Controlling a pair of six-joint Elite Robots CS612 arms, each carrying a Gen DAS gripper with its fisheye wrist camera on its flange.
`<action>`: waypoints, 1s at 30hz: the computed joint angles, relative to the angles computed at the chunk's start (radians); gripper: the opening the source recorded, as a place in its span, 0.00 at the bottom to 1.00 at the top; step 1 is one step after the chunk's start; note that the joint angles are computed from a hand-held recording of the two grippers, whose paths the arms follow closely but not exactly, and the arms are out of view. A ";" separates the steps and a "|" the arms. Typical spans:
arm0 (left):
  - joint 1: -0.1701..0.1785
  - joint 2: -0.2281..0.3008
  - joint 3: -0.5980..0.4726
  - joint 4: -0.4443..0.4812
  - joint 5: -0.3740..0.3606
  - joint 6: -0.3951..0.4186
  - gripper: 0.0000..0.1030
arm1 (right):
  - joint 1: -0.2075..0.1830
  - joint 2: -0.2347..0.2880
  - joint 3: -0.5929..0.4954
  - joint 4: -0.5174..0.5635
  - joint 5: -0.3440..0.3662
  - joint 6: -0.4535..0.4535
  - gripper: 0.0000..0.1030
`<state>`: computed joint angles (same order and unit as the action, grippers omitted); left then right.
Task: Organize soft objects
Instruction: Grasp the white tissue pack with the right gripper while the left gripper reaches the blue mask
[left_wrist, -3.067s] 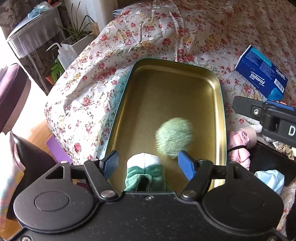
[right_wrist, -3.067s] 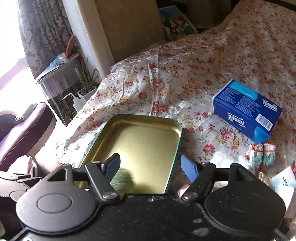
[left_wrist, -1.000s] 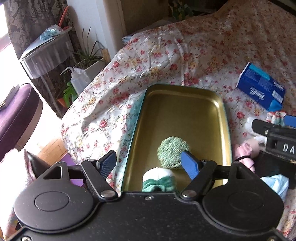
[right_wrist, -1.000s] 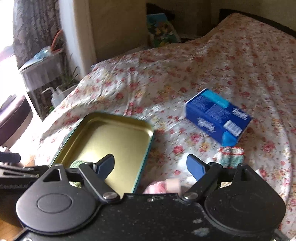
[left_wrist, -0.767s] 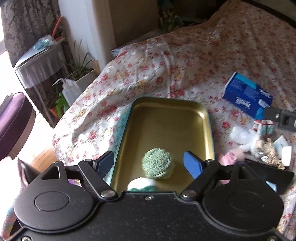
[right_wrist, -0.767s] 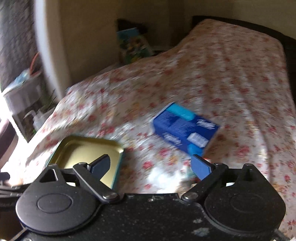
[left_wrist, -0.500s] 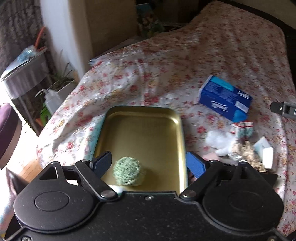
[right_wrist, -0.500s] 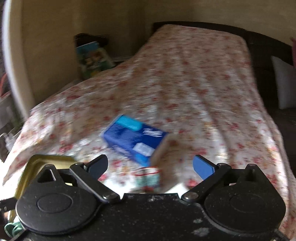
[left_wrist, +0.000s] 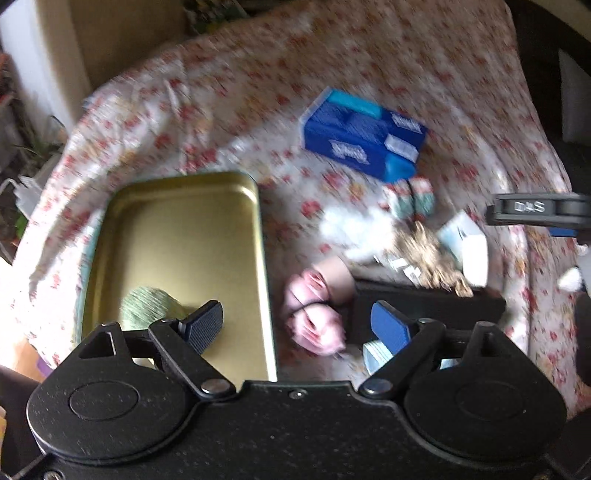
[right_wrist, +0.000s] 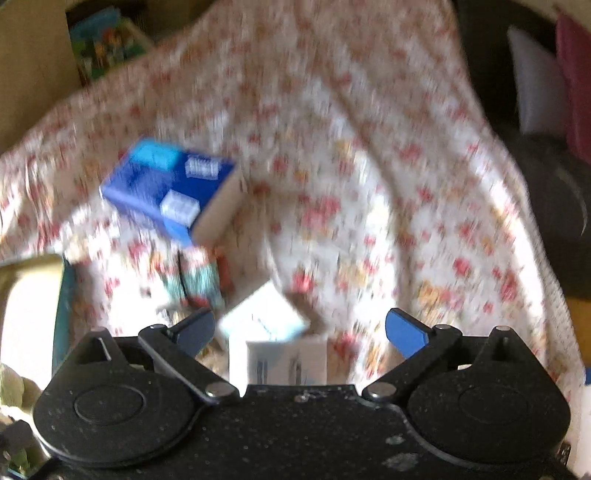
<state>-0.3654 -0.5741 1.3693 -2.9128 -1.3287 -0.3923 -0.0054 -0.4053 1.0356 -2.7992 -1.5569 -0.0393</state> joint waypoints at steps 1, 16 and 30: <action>-0.002 0.003 -0.005 0.014 -0.006 0.008 0.82 | -0.003 0.006 -0.013 0.039 0.013 -0.002 0.96; -0.010 0.012 -0.023 0.072 -0.065 0.073 0.82 | -0.013 0.068 -0.137 0.316 0.089 0.063 0.88; -0.012 0.019 -0.034 0.064 -0.086 0.087 0.82 | -0.008 0.020 -0.044 0.118 0.037 0.098 0.71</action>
